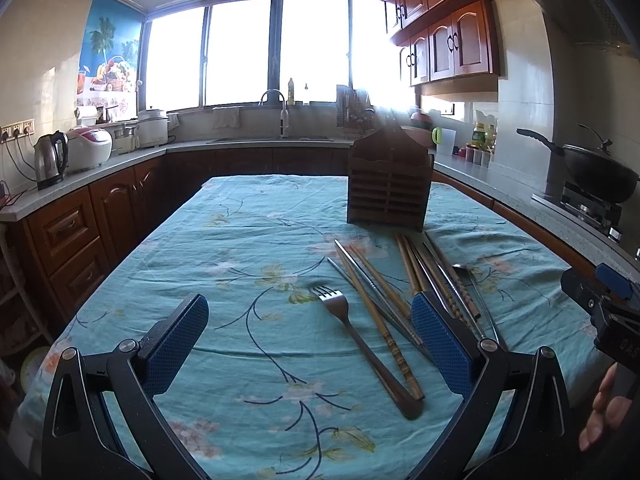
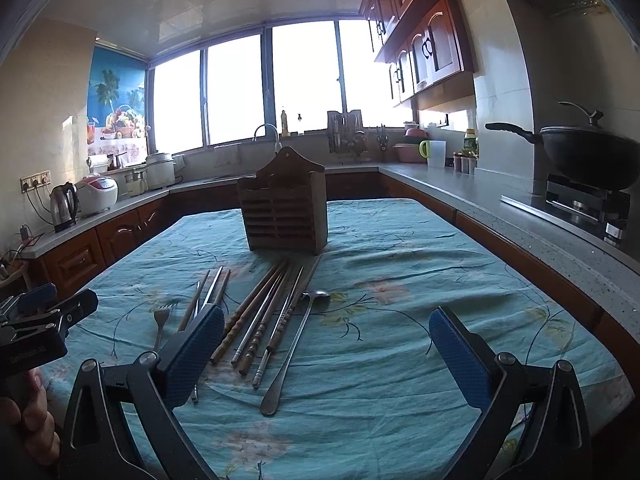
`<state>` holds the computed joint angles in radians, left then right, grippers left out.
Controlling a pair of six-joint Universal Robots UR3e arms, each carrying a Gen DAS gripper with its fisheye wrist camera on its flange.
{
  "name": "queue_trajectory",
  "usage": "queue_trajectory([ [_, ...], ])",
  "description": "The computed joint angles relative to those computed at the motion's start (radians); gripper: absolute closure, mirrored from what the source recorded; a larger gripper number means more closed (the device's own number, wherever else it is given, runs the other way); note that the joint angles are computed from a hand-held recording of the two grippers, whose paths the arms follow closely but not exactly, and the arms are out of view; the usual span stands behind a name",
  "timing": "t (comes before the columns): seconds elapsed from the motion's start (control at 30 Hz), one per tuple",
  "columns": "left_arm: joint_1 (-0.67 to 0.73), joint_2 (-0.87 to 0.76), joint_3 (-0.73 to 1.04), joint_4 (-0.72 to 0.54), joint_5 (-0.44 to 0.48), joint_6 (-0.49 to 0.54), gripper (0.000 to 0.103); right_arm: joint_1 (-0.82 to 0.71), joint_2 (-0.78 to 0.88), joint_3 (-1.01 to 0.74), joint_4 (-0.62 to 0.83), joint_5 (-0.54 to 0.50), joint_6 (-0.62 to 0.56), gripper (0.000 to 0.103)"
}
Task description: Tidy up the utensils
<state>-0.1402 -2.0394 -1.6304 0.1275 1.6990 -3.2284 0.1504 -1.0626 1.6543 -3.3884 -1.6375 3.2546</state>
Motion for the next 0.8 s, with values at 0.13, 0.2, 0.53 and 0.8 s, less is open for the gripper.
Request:
queue_trajectory([
  [0.13,0.003,0.001,-0.001,-0.001,-0.002,-0.006,0.000,0.007,0.004,-0.005,-0.002,-0.005,-0.002,0.000],
  [0.2,0.005,0.002,-0.002,-0.002,-0.002,-0.009,0.000,0.010,0.005,-0.007,-0.003,-0.007,-0.004,0.000],
  [0.53,0.010,0.004,-0.011,0.005,-0.010,-0.009,0.000,0.012,0.008,-0.008,-0.007,-0.005,-0.006,0.000],
  [0.8,0.009,0.006,-0.014,0.007,-0.011,-0.008,0.000,0.013,0.008,-0.009,-0.006,-0.007,-0.006,0.000],
])
